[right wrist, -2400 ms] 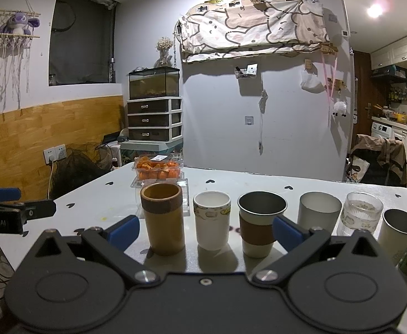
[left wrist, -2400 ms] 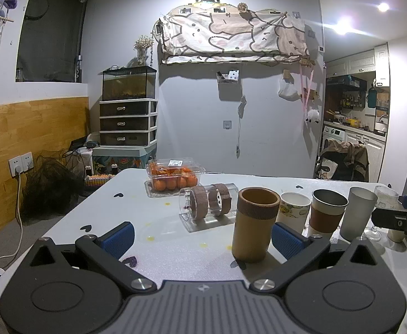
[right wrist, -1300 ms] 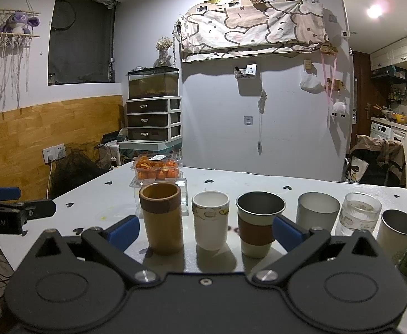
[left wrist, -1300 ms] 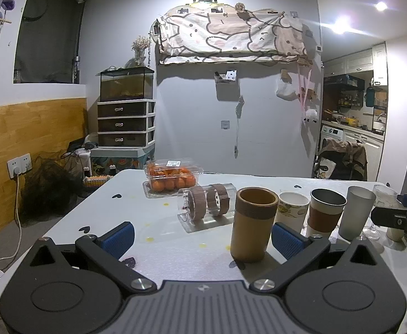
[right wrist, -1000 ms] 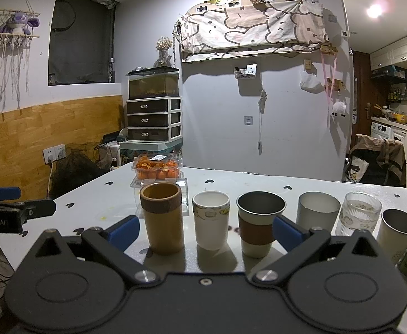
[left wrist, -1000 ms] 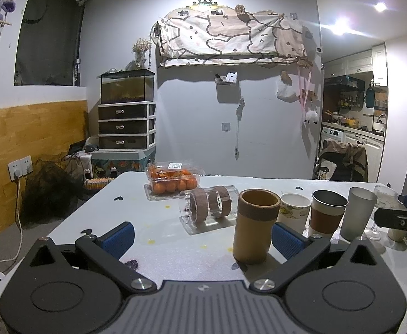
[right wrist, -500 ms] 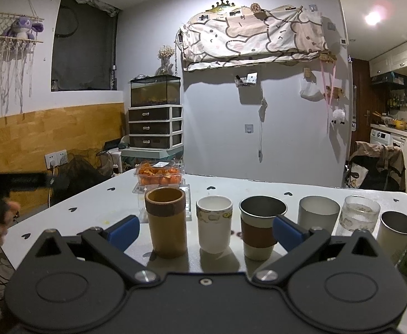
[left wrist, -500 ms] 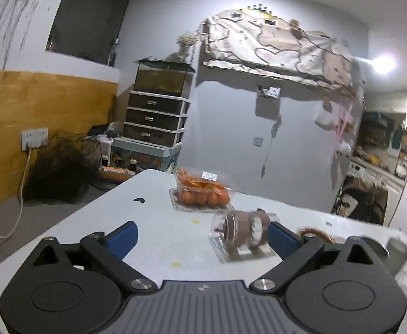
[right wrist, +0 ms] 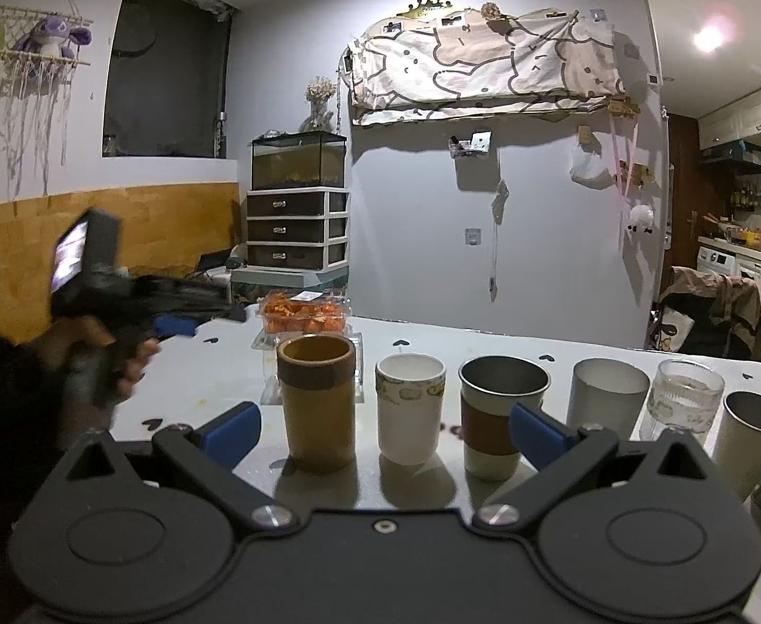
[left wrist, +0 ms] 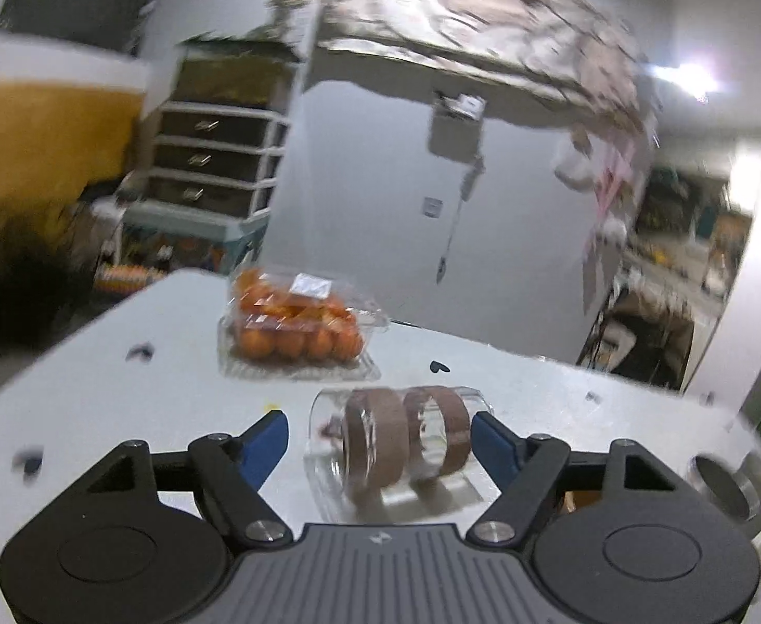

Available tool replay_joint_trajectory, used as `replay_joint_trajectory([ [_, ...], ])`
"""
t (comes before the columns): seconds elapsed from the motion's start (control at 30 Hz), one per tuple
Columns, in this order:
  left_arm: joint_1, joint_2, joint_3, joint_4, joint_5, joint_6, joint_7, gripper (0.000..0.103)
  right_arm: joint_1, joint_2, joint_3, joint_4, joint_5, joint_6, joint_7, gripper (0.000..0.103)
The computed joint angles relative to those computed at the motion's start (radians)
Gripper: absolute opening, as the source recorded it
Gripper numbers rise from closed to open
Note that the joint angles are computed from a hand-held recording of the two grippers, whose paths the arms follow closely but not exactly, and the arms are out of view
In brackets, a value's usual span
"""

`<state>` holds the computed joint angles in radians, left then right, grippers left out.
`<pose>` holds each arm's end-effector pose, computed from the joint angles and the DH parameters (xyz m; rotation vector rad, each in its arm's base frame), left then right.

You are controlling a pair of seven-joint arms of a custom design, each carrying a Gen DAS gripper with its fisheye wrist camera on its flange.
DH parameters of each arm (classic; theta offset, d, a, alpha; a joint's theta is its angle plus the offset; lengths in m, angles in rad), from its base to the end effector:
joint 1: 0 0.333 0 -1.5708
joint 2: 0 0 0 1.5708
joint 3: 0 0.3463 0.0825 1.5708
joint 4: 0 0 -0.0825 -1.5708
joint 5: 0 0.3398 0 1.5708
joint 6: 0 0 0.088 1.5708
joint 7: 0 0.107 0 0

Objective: Flip cup upright
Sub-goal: 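Move the left tool down to the sideways glass mug with brown bands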

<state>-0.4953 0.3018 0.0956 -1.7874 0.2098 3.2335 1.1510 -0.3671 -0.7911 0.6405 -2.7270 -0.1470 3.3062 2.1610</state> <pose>0.5871 -0.2806 0.5766 -1.4266 1.7876 -1.3014 0.2963 0.1720 0.5882 -1.4278 1.4156 -1.0597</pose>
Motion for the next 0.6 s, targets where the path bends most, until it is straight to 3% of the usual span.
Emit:
replay_joint_trajectory([
  [0.17, 0.049, 0.076, -0.055, 0.145, 0.142, -0.098, 0.192, 0.079, -0.025, 0.017, 0.01, -0.002, -0.003, 0.014, -0.009, 0.103],
  [0.3, 0.181, 0.114, -0.221, 0.227, 0.154, -0.202, 0.456, 0.079, -0.024, 0.052, -0.004, -0.01, 0.008, 0.042, -0.027, 0.103],
  [0.43, 0.233, 0.16, -0.297, 0.324, 0.128, -0.348, 0.711, 0.079, -0.054, 0.088, 0.008, -0.005, 0.031, 0.058, -0.038, 0.103],
  [0.6, 0.215, 0.232, -0.309, 0.481, 0.097, -0.571, 0.98, 0.08, -0.095, 0.142, 0.026, 0.02, 0.056, 0.074, -0.066, 0.103],
])
